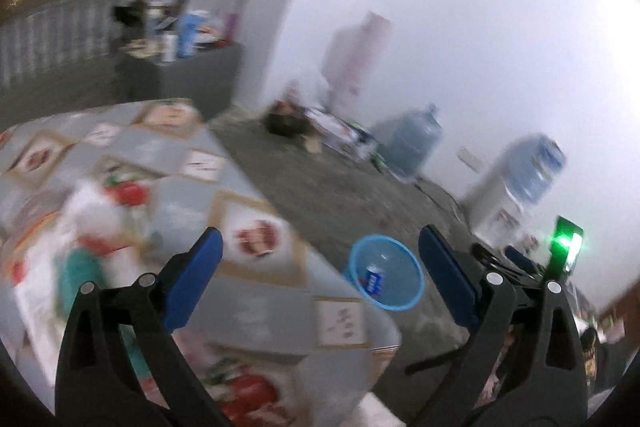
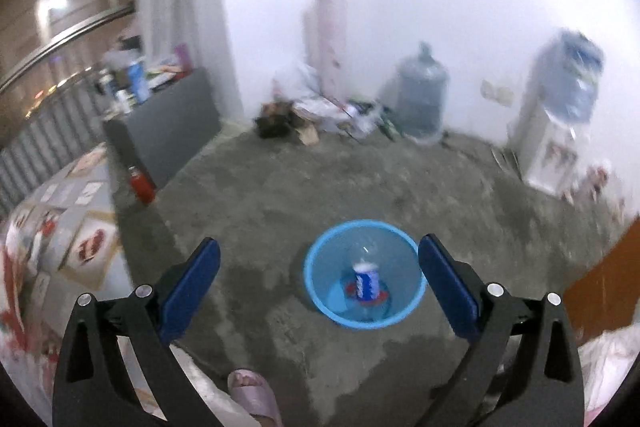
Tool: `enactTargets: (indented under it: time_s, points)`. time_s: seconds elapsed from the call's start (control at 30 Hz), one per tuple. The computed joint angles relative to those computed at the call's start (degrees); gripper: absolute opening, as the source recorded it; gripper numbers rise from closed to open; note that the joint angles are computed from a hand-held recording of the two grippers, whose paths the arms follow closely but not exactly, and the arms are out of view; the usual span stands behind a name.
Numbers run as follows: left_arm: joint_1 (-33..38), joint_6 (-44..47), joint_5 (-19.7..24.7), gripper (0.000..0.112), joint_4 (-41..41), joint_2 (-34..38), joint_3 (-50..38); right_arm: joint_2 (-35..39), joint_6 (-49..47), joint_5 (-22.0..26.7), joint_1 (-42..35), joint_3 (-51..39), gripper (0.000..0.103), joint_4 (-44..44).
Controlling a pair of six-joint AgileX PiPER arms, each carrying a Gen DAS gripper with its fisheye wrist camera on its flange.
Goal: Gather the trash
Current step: 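Move both tools back toward the table, then grasp the clear snack bag with the left tool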
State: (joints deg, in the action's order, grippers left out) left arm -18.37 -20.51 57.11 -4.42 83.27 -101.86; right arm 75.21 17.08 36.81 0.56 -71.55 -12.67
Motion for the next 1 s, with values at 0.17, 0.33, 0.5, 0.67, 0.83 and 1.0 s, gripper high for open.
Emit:
enactTargets:
  time_s: [0.17,0.33,0.5,0.67,0.83,1.0]
  points:
    - [9.03,-1.42,-3.27,0.094,-1.76,-10.38,11.51,-2.18,2.71,0.11,9.92,-0.72,0.096,-9.11]
    - [24.21,6.31,-3.61,0.094,-10.85,-18.24,19.44,-4.08,-7.05,-1.19,14.64,-1.60,0.096,-0.63]
    - [37.49,16.02,-2.52,0.094,-19.85,-22.98,24.69,-4.58,-12.26,-2.65,17.84,-2.28,0.096,8.53]
    - [50.41,26.91,0.39,0.094,-28.42,-25.26,28.66,-3.26,-15.30,-2.64,20.62,-3.41,0.096,13.79]
    - [59.34,33.90,2.70,0.094,-34.84,-27.40,32.34,1.52,-24.02,0.96,18.85,-6.74,0.096,27.59]
    - [65.19,40.85,4.66,0.094,-40.28,-27.88,35.51,6.00,-29.92,3.50,18.20,-8.65,0.096,37.55]
